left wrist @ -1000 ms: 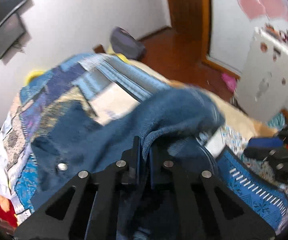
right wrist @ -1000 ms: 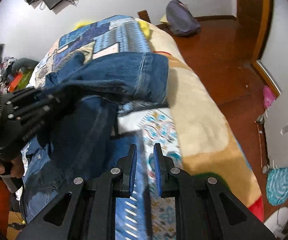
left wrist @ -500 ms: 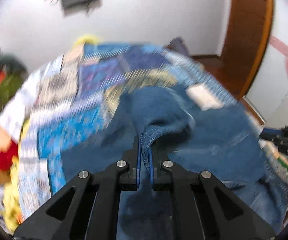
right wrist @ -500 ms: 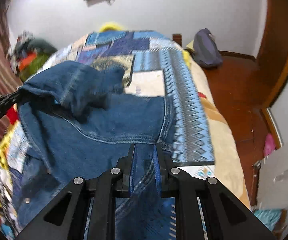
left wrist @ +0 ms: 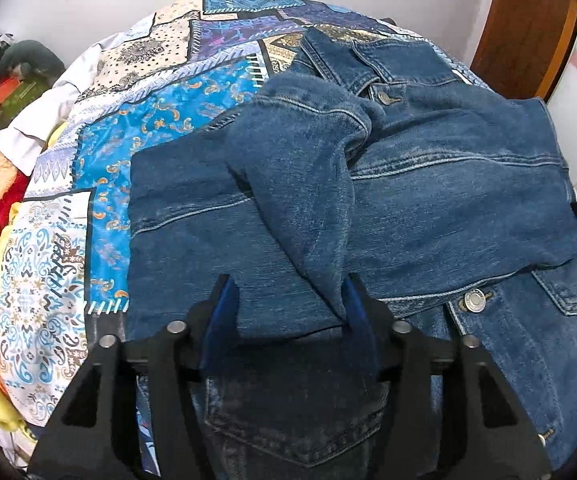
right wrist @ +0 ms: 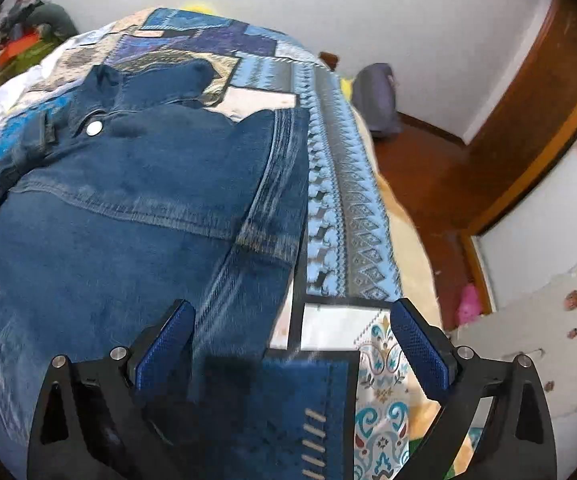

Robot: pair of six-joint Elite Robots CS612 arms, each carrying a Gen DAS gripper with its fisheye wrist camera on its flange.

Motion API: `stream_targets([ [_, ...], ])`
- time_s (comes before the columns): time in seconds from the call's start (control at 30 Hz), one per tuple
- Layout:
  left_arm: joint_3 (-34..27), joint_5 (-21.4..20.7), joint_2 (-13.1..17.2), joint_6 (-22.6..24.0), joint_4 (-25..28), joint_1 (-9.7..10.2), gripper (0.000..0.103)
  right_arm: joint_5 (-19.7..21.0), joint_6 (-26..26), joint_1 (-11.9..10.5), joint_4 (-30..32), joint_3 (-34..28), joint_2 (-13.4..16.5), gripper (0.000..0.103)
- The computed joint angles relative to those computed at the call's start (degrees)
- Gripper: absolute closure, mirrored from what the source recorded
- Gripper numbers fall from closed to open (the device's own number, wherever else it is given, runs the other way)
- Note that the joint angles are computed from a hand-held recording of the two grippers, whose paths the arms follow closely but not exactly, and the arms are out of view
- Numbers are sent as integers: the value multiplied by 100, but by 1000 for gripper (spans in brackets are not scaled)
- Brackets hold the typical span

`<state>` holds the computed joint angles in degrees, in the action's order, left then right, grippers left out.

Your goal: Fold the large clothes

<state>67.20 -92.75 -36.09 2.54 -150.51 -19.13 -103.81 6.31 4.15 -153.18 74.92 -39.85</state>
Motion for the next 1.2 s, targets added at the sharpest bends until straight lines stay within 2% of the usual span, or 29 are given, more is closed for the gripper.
stream_targets([
  [0.13, -344, -159, 75, 8, 382, 38, 44, 276, 212, -88, -120, 209, -144, 5],
  [0.23, -581, 0, 150, 77, 478, -14, 39, 655, 506, -174, -256, 291, -223, 5],
  [0.33, -997, 69, 352, 202, 725, -64, 38, 1217, 859, -286, -436, 350, -282, 5],
  [0.4, -1372, 279, 554, 253, 1051, -127, 38, 1566, 1132, -352, -540, 370, -299, 5],
  [0.5, -1863, 721, 851, 267, 1400, -229, 38, 1864, 1397, -398, -685, 411, -309, 5],
  [0.6, -2224, 908, 1058, 174, 1608, -269, 38, 1966, 1564, -419, -711, 454, -312, 5],
  [0.67, -2341, 974, 1132, 287, 1644, -288, 39, 1981, 1661, -431, -680, 452, -291, 5],
  [0.7, -2335, 1057, 1145, 390, 1569, -303, 42, 1980, 1701, -436, -666, 457, -288, 5],
  [0.77, -2287, 1317, 1140, 464, 1475, -333, 70, 1983, 1782, -453, -621, 467, -285, 5],
  [0.83, -2181, 1549, 1083, 413, 1333, -330, 90, 2019, 1836, -471, -643, 493, -292, 5],
  [0.87, -2101, 1504, 1029, 346, 1216, -299, 91, 2044, 1864, -479, -658, 505, -296, 5],
  [1.0, -1831, 627, 777, -271, 967, -24, 91, 2103, 1920, -488, -712, 505, -300, 5],
  [1.1, -1528, -33, 580, -476, 742, 159, 87, 2097, 1925, -480, -717, 478, -294, 5],
  [1.2, -1146, -75, 406, -483, 551, 233, 69, 2131, 1947, -464, -731, 463, -287, 5],
])
